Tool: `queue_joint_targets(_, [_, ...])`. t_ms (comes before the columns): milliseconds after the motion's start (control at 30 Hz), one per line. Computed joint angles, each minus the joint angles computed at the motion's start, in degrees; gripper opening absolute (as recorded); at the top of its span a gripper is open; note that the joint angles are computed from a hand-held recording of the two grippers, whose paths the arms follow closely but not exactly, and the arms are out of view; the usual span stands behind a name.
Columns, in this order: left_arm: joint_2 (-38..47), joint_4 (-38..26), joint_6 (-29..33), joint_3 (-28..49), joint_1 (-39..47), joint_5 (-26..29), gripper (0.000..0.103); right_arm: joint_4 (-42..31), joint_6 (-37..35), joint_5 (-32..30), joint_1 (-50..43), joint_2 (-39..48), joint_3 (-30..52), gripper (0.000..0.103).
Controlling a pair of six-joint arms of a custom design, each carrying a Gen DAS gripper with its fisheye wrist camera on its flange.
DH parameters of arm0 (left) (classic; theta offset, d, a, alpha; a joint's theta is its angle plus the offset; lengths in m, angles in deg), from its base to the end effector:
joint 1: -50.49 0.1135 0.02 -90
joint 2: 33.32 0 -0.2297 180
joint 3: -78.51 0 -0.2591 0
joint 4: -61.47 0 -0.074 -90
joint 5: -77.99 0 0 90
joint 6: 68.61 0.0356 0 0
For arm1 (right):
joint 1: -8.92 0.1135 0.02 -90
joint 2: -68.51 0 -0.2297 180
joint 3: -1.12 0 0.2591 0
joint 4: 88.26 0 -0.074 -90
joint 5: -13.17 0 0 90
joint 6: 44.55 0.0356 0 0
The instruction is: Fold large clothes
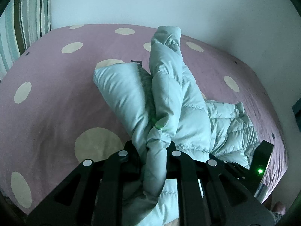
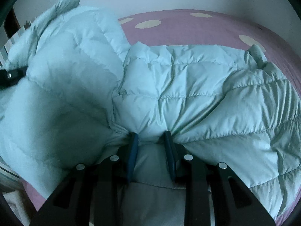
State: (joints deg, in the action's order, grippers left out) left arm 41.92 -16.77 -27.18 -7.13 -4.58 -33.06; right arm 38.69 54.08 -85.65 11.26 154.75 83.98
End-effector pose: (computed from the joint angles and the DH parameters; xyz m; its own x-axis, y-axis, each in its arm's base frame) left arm 0.1601 -0.2069 0.3285 -0.8197 -0.0484 -0.5707 0.0680 0.9812 -0.1808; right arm 0.3235 0.0187 0.2365 -0.8419 0.1140 -0.5275 0.0013 0.9779 0.2093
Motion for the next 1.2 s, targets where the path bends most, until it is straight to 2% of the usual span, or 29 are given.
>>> queue_joint_targets(267, [0.8,0.2,-0.1,0.7,-1.2,-1.1,0.013,-0.4,-0.4,-1.3,-2.9,-6.3,-2.0,0.03])
queue_joint_targets(800, [8.2,-0.1,-3.7,8.7,-7.7,-4.9,0.013,-6.5,-4.8,-1.5,-10.3,-15.7,-4.9,0.03])
queue_joint_targets(1200, [25.2,-0.7,-4.5,24.5,-13.8,-7.1,0.013,-11.5,-10.4,-5.7,-22.3,-17.5,-2.0,0.031])
